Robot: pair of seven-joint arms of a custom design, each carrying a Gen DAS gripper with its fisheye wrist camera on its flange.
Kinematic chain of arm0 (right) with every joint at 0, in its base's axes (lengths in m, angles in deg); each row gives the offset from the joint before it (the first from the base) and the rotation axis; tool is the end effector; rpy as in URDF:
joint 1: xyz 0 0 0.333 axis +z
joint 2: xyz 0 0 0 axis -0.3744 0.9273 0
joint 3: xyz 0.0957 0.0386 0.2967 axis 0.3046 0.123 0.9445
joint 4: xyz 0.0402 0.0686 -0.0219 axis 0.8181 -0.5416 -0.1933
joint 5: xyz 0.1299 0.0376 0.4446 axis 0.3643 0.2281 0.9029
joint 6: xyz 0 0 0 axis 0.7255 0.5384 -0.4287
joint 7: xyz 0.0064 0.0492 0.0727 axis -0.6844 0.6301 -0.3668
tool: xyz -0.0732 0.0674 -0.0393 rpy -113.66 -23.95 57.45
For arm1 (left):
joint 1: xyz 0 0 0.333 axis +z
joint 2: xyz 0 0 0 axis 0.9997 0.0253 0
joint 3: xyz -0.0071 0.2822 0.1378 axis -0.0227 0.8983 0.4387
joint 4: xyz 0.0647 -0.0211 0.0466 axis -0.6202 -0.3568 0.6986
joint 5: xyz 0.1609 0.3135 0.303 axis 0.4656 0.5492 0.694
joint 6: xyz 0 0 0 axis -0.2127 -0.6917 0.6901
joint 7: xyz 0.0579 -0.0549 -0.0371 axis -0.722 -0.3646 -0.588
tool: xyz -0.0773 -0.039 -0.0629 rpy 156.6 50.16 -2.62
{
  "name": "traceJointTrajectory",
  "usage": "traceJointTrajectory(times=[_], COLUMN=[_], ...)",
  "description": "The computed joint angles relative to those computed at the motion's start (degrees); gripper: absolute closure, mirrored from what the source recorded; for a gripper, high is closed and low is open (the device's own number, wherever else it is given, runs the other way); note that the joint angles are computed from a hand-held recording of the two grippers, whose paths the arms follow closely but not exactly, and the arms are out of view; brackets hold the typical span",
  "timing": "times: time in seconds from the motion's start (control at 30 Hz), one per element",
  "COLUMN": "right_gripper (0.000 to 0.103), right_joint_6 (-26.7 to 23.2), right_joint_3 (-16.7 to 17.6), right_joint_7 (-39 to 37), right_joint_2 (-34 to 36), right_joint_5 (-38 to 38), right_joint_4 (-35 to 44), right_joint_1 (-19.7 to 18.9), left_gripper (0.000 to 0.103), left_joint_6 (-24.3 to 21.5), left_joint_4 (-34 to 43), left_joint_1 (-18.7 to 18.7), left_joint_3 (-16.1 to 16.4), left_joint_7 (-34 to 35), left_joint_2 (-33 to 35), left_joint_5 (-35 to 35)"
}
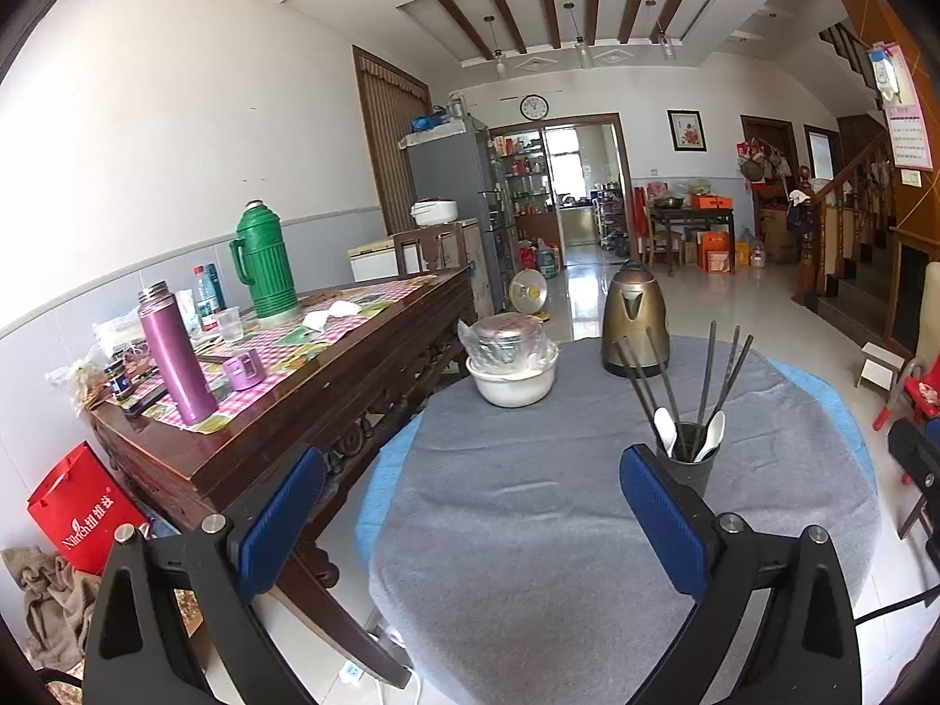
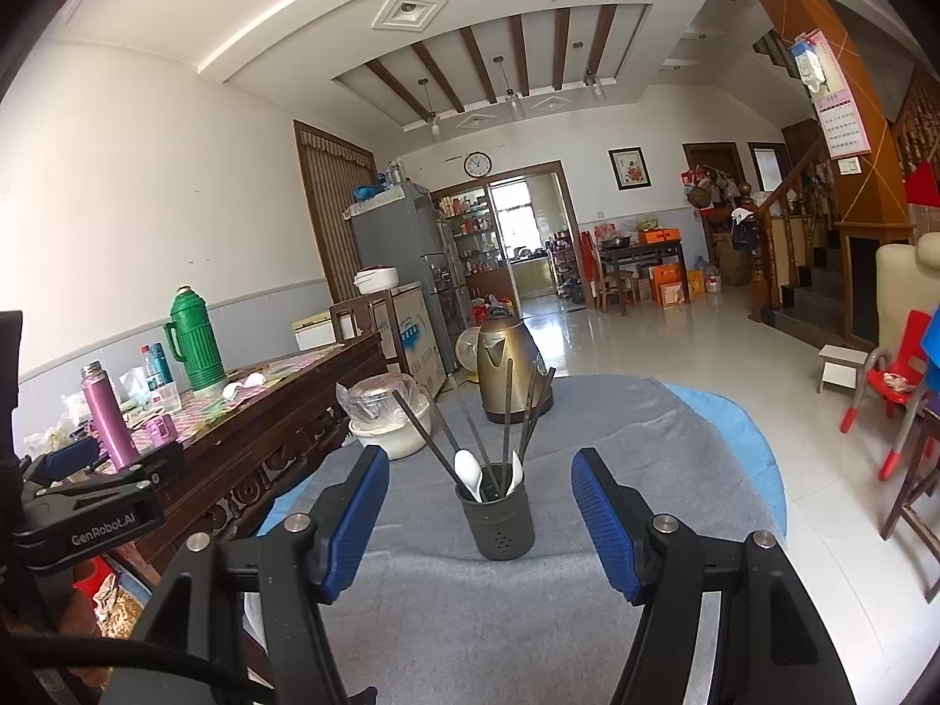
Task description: Organize utensils
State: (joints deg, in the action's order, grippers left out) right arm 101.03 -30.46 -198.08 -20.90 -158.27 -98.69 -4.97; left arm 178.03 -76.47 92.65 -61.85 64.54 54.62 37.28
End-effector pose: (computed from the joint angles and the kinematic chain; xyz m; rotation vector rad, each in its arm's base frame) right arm 0.5853 0.3070 0.5841 -1.2585 1.4118 -0.8429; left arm 0.6156 -0.1196 0.5944 -1.4821 1.3725 -0.7274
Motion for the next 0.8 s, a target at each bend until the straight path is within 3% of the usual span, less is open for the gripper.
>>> traceJointTrajectory(times=[0.27,0.53,0.8], right_gripper=[0.034,0.034,0.034], right_joint_6=[-0.60,-0.63,-0.29], right_joint_3=[0.35,0.46,0.85], right_joint_7=[-4.37,-15.38,-15.16], right_joint_2=[-1.07,-0.68,-0.85], right_joint_5=[6.41,18.72,18.22], right_joint_4=[-1.62,-2.80,-2.72], right_joint_1=[0.03,-0.26,-0.65], left_gripper=[0.002,0.002,0.002], left_joint_6=[-0.51,-1.20,-1.32], left_joint_4=[-1.28,-1.42,-1.67], left_joint_1=[0.30,0.37,0.37], left_joint_3=[-0.29,-0.99,-0.82], left_joint_7=[0.84,-0.43,-0.42], left_joint_2=[-1.39,-1.66,-1.77], left_joint_5=[-0.96,0.54,0.09])
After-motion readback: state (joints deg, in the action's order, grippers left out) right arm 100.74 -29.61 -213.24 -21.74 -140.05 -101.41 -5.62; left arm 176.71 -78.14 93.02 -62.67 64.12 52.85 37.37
